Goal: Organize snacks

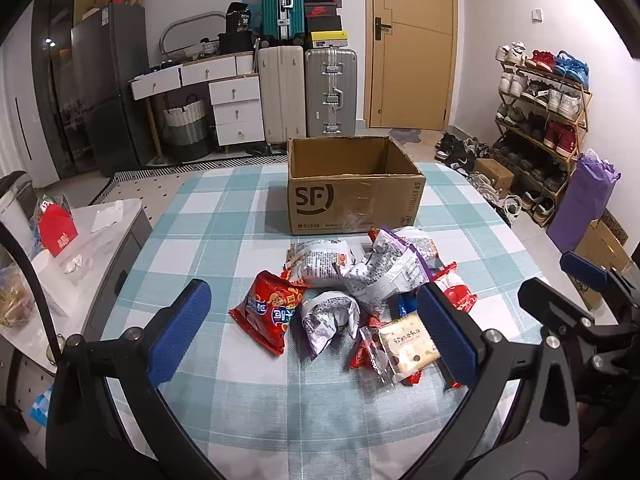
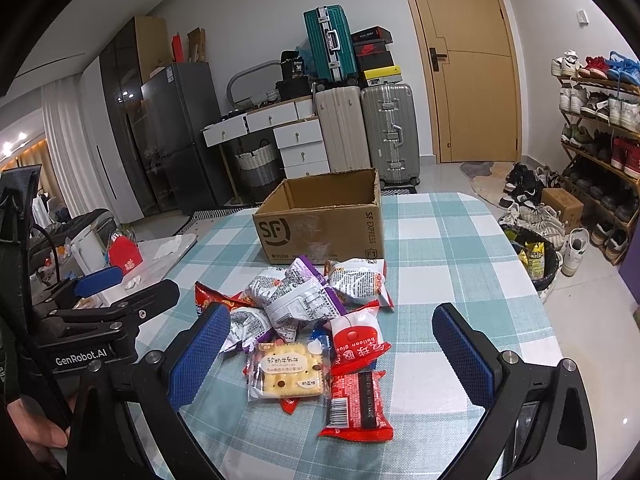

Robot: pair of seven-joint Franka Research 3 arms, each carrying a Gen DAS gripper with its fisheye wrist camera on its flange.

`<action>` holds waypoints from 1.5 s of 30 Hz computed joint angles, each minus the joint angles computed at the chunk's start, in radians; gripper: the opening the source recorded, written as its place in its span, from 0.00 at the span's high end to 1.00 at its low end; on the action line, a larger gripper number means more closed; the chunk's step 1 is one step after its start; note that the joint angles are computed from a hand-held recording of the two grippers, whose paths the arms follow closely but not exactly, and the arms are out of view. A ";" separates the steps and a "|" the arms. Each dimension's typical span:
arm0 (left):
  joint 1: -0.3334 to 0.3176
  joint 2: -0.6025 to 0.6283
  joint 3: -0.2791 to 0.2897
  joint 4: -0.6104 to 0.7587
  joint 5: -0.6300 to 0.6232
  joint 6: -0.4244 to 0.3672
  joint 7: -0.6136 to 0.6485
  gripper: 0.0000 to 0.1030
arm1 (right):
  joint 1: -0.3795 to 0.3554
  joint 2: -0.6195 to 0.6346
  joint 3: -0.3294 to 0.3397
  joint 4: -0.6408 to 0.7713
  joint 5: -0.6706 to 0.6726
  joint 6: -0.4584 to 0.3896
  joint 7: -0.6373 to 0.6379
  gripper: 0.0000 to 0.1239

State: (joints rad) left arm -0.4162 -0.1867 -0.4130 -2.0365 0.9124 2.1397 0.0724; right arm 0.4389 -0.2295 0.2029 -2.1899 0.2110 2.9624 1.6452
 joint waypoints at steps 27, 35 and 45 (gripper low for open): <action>0.014 -0.029 -0.001 -0.035 -0.023 0.039 -0.023 0.00 | 0.065 -0.009 -0.054 -0.009 0.130 -0.012 -0.103 0.17; 0.024 -0.034 0.003 -0.052 -0.034 0.054 -0.026 0.00 | 0.074 -0.022 -0.065 -0.027 0.208 -0.002 -0.170 0.17; 0.038 -0.009 0.026 -0.070 -0.045 0.090 -0.024 0.01 | 0.030 0.028 -0.040 -0.014 0.129 -0.067 -0.163 0.17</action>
State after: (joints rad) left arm -0.3778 -0.1960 -0.3875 -2.1064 0.8672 2.2302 0.0484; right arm 0.4685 -0.2020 0.1631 -2.2039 0.3404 2.8956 1.4827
